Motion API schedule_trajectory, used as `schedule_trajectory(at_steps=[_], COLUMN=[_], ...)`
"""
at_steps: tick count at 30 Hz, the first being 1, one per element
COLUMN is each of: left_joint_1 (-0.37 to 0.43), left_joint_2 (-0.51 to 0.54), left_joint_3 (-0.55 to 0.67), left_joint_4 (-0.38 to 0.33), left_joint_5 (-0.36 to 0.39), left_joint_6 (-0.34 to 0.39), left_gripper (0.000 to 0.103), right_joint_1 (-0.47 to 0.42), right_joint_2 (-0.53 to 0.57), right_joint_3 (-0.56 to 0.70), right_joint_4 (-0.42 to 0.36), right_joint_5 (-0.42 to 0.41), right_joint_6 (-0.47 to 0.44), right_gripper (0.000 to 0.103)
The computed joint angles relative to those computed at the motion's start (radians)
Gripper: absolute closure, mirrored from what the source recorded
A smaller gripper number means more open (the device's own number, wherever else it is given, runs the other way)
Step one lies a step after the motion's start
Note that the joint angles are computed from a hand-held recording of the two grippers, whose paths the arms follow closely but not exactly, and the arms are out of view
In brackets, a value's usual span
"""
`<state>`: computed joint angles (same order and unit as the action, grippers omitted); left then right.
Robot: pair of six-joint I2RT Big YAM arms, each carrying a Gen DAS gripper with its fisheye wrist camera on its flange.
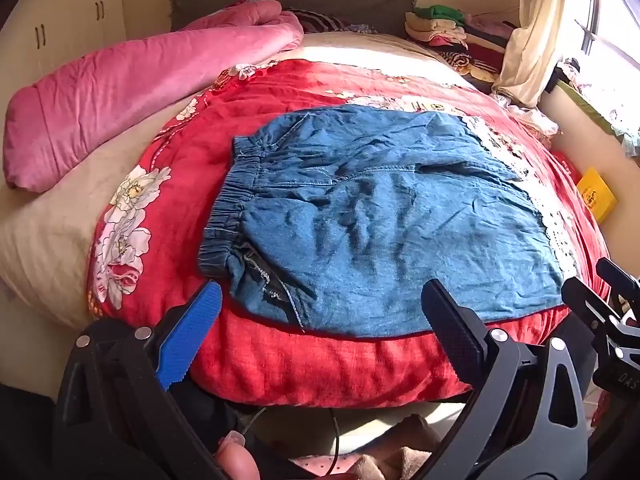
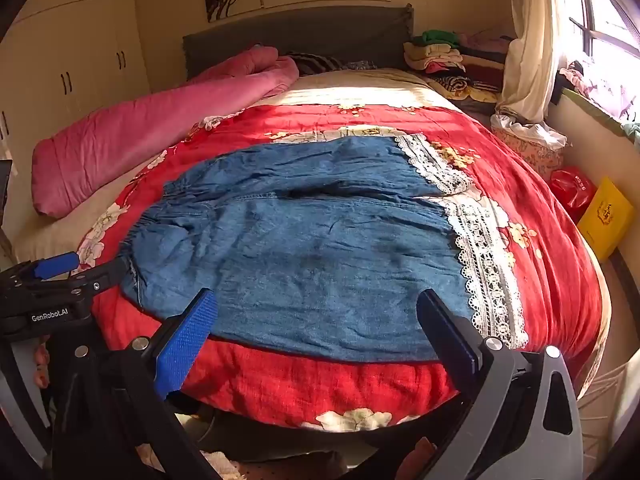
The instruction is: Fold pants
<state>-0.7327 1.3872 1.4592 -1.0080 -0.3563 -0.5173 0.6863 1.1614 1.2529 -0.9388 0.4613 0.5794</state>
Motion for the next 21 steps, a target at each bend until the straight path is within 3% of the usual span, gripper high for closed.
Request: schedule_trajectory(at_steps=[21], left_joint_1=[0.001], left_joint_2=[0.004], left_joint_3=[0.011], left_joint_4=[-0.006], left_joint_5=[-0.006], left_joint_6=[0.017], left_gripper=[0.009], right_joint_1=[-0.001], right_joint_2=[-0.003], right_joint_3=[-0.002], right_joint_4=[0.005], right_joint_5=[0.003], right_joint_6=[-0.002], right_gripper=[0.004])
